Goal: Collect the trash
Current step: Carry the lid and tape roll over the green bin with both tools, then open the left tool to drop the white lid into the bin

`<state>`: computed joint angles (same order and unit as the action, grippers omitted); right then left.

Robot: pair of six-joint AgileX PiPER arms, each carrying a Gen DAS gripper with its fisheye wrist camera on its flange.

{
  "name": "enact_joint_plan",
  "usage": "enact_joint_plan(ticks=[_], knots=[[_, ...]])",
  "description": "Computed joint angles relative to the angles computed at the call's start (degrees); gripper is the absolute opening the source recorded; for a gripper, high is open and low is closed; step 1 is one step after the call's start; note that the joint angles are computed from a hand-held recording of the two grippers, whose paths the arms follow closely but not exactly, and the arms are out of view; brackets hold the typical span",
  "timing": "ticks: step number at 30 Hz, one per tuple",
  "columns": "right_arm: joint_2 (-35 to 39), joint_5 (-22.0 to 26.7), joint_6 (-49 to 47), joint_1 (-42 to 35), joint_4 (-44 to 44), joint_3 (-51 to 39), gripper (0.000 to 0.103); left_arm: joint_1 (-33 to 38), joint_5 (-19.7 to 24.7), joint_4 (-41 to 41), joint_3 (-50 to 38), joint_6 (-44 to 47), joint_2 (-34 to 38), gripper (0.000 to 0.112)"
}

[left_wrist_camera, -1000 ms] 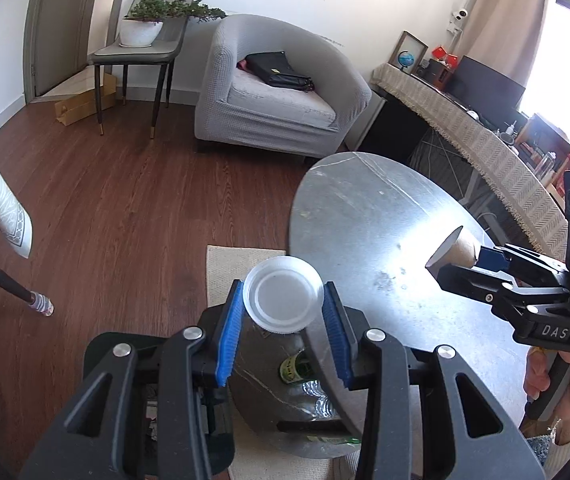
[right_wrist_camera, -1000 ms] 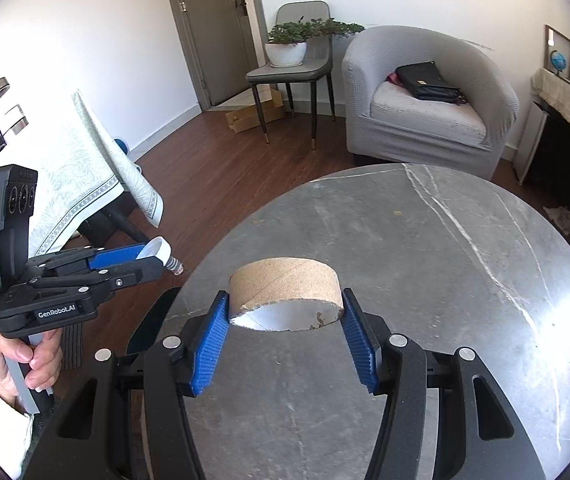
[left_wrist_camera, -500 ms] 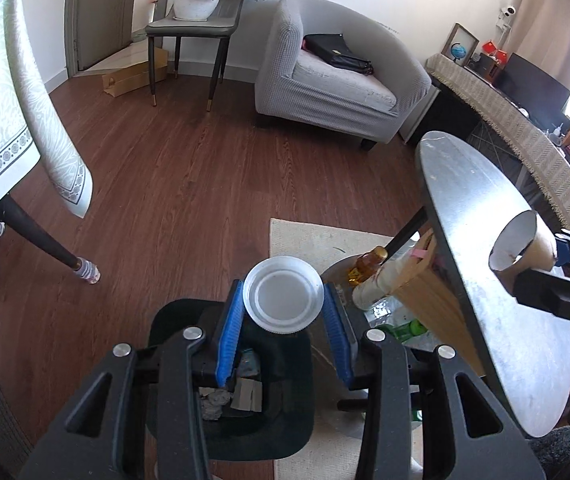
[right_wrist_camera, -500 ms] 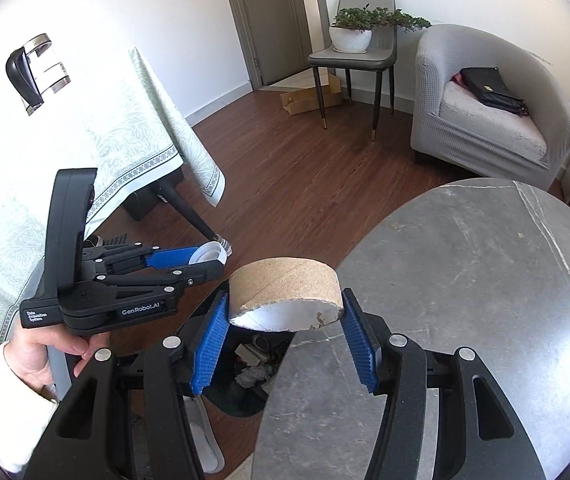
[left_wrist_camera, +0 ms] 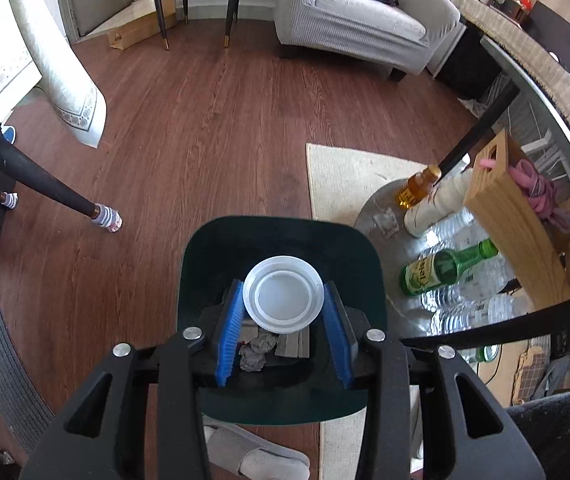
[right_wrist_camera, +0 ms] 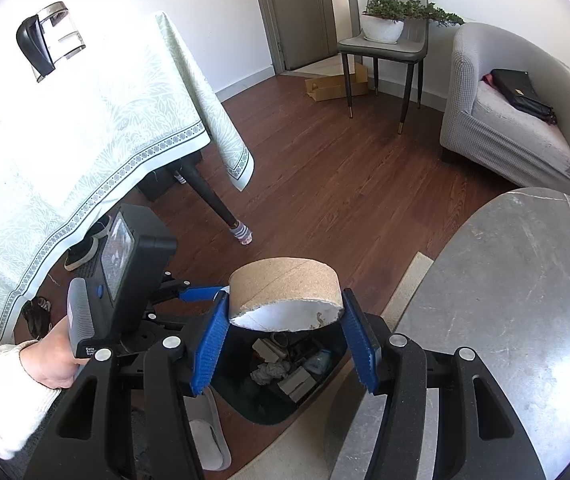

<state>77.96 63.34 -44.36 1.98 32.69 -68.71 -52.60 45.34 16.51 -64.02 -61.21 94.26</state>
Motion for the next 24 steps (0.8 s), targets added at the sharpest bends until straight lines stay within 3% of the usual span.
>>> enact_joint_plan(ticks=[10, 12, 14, 24], knots=[[1.9, -4.7, 7.2, 6.7, -5.7, 0.6, 0.056, 0.9, -2.7, -8.4, 5.8, 7.8, 3.0, 0.043], [2.5, -5.7, 9.1, 8.2, -7.0, 0.5, 0.056, 1.1, -3.5, -9.4, 6.9, 9.3, 2.6, 0.052], [3.1, -6.8, 10.8, 9.7, -8.1, 0.7, 0.056, 0.9, -3.9, -9.1, 8.1, 9.5, 1.8, 0.058], [6.3, -11.0, 17.4, 16.1, -13.1, 1.2, 0.056, -0.1, -4.1, -1.6, 13.3, 1.2, -7.9, 0.057]])
